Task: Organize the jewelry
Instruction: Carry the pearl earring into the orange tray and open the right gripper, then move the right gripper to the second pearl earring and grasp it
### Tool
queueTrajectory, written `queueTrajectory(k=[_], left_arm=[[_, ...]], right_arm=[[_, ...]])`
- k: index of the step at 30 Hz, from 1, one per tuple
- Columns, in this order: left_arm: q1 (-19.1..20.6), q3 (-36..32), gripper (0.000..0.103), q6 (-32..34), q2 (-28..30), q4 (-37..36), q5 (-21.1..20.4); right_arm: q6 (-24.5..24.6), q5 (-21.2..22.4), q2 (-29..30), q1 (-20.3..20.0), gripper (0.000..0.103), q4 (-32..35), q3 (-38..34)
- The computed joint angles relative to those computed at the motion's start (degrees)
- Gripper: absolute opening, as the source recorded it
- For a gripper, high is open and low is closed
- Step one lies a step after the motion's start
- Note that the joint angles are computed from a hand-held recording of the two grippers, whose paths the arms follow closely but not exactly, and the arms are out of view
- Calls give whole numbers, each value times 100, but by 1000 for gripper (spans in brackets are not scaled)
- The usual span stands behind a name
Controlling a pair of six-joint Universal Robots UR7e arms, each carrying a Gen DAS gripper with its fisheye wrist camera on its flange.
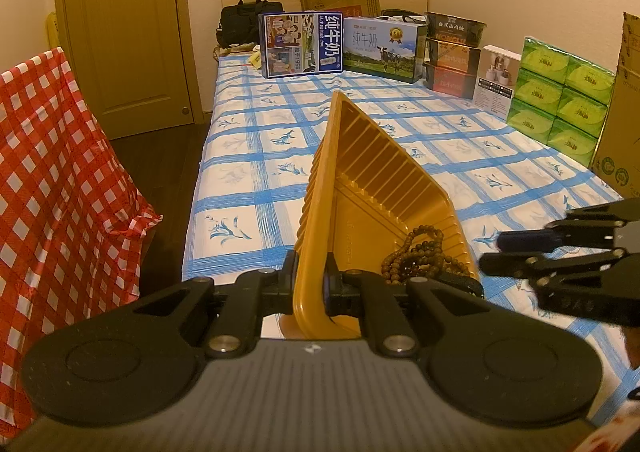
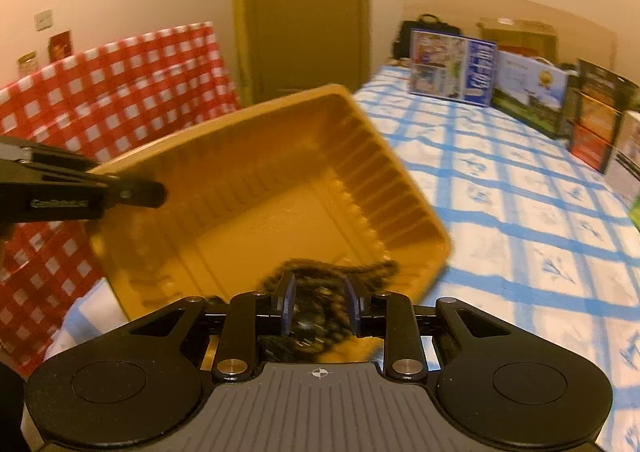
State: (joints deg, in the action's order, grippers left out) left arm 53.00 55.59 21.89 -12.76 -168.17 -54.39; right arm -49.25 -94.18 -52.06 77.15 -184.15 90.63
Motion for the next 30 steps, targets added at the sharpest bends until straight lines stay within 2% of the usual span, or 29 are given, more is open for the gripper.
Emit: queueTrajectory(k=[18,30], left_arm=[[-7,-33,10,20,15,15,13],[-16,-56,10,29,20,43,30]], right_arm=[[879,-859,-690,-711,29,-920,555],[884,-1095,-753,-952,29,-966,472]])
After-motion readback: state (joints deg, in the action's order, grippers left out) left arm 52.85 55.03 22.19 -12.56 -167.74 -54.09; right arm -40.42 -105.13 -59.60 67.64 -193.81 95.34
